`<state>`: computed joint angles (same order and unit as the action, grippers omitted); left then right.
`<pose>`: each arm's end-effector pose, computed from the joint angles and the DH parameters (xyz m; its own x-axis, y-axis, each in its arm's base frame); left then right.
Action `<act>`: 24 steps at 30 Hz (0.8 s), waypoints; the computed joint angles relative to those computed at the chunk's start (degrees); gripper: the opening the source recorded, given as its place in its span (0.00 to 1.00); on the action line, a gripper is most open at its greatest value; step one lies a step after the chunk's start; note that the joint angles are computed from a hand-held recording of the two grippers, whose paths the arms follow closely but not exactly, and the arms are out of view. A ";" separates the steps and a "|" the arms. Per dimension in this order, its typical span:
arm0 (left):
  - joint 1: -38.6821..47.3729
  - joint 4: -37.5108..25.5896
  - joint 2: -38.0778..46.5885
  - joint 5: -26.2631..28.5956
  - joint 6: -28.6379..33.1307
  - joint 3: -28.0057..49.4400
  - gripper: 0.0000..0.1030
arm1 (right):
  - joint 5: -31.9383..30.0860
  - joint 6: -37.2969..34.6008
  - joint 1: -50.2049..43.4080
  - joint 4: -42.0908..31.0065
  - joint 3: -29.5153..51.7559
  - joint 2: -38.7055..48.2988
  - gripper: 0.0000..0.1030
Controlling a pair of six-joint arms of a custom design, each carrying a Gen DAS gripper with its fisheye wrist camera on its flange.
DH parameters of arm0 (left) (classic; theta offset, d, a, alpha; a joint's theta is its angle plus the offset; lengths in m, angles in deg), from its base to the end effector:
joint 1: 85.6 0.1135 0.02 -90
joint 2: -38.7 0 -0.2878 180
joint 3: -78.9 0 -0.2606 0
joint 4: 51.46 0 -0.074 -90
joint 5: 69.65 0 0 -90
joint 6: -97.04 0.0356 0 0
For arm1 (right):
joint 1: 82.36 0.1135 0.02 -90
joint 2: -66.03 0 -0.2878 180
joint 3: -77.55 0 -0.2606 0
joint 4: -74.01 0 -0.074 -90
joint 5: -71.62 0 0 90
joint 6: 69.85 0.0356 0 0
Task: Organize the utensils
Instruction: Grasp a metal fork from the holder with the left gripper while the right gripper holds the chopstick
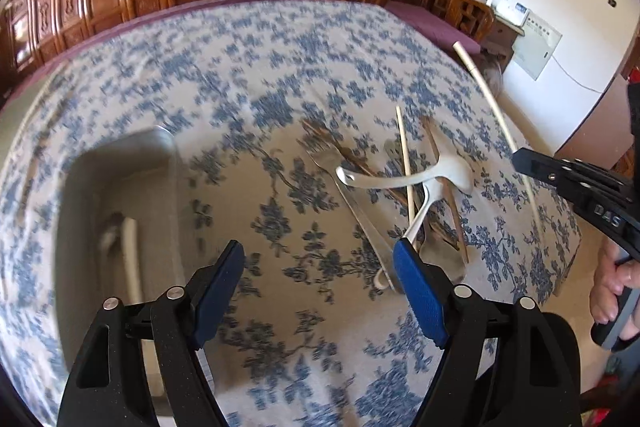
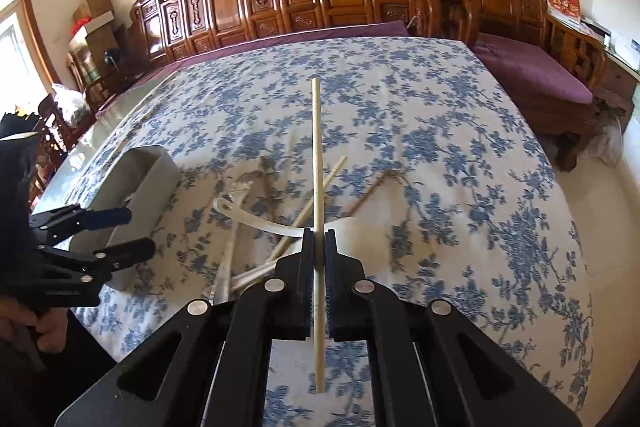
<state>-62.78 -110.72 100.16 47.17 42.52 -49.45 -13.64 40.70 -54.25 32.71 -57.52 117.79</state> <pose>0.1694 0.0539 0.2231 -0.8157 0.2187 -0.5355 0.3388 0.9310 -0.1358 0.1546 0.0792 0.2270 -0.7628 -0.0108 -0.6466 -0.1636 0.9706 0.1767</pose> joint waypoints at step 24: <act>-20.84 15.27 13.18 -18.01 -16.54 -1.12 0.13 | -1.72 -1.10 -1.67 0.39 -1.06 1.46 0.06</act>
<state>-83.62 -95.45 113.34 29.16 25.98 -50.57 -15.36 39.60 -55.92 33.09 -58.58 119.25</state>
